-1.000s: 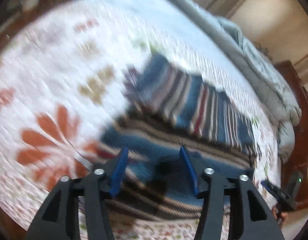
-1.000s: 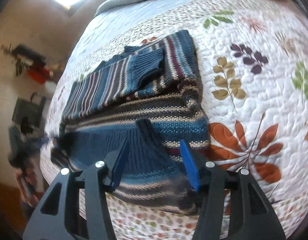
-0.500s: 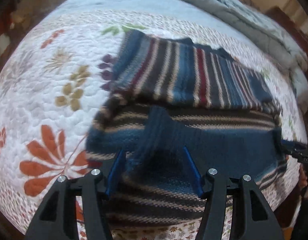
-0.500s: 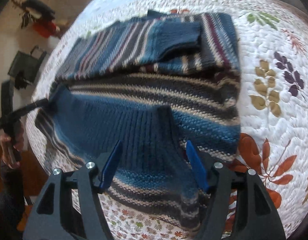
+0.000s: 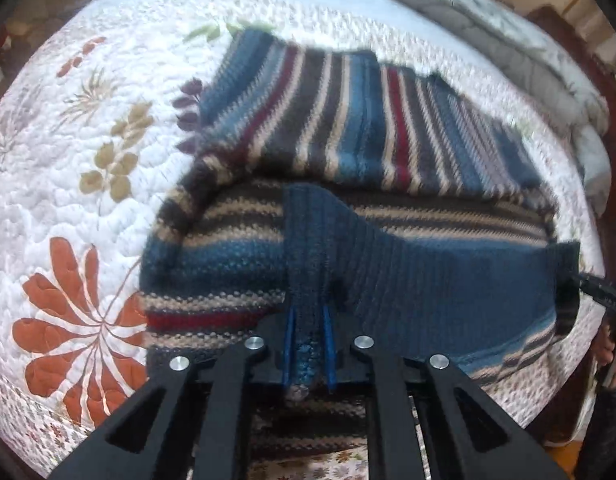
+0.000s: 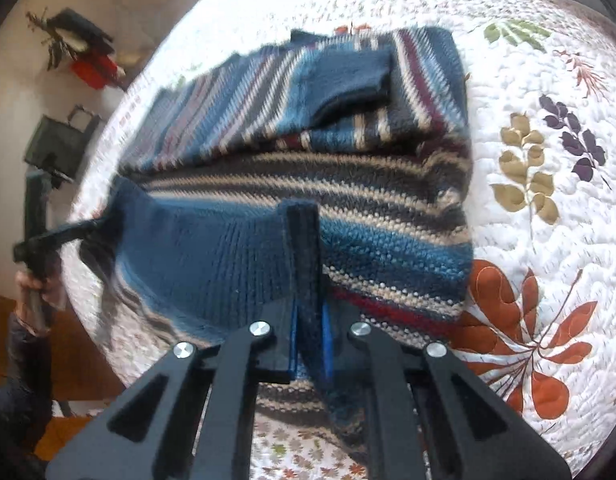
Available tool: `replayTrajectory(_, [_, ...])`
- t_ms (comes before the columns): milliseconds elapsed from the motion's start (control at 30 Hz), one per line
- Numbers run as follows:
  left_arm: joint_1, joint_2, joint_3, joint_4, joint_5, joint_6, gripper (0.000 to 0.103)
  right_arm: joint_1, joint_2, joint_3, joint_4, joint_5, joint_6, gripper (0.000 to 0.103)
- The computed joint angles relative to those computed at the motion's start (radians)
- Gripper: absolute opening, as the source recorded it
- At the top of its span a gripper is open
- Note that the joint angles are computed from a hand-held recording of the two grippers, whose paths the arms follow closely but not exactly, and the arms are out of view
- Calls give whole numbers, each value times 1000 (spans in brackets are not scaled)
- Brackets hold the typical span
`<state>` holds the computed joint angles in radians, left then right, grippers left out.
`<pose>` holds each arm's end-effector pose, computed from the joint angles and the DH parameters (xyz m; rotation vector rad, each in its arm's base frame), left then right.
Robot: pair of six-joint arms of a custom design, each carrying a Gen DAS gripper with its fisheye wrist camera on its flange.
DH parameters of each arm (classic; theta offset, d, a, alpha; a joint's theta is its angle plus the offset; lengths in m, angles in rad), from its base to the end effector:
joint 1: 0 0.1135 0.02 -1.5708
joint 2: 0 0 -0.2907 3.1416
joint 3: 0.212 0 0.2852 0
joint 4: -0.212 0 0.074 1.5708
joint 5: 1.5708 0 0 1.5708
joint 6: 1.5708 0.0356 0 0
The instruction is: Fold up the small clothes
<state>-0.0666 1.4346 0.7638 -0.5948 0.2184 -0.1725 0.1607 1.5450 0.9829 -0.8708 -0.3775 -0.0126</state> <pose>0.2678 -0.0256 0.1715 -0.1026 2.8416 -0.3616 0.2892 0.0602 0.2002 -0.2968 2.9630 0.5824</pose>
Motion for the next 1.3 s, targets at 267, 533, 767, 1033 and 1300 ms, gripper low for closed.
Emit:
replayTrajectory(267, [27, -57, 109, 12, 12, -38, 12, -59, 2, 129, -4, -53, 16, 8])
replayTrajectory(533, [8, 181, 371, 76, -32, -83, 12, -48, 263, 442, 50, -2, 90, 8])
replayTrajectory(767, [-7, 439, 584, 87, -117, -115, 12, -17, 583, 793, 7, 88, 108, 8])
replayTrajectory(1033, [-18, 648, 707, 4, -193, -89, 22, -2, 855, 1003, -88, 191, 129, 10])
replayTrajectory(1300, [15, 574, 665, -45, -169, -64, 48, -5, 747, 880, -83, 224, 70, 42])
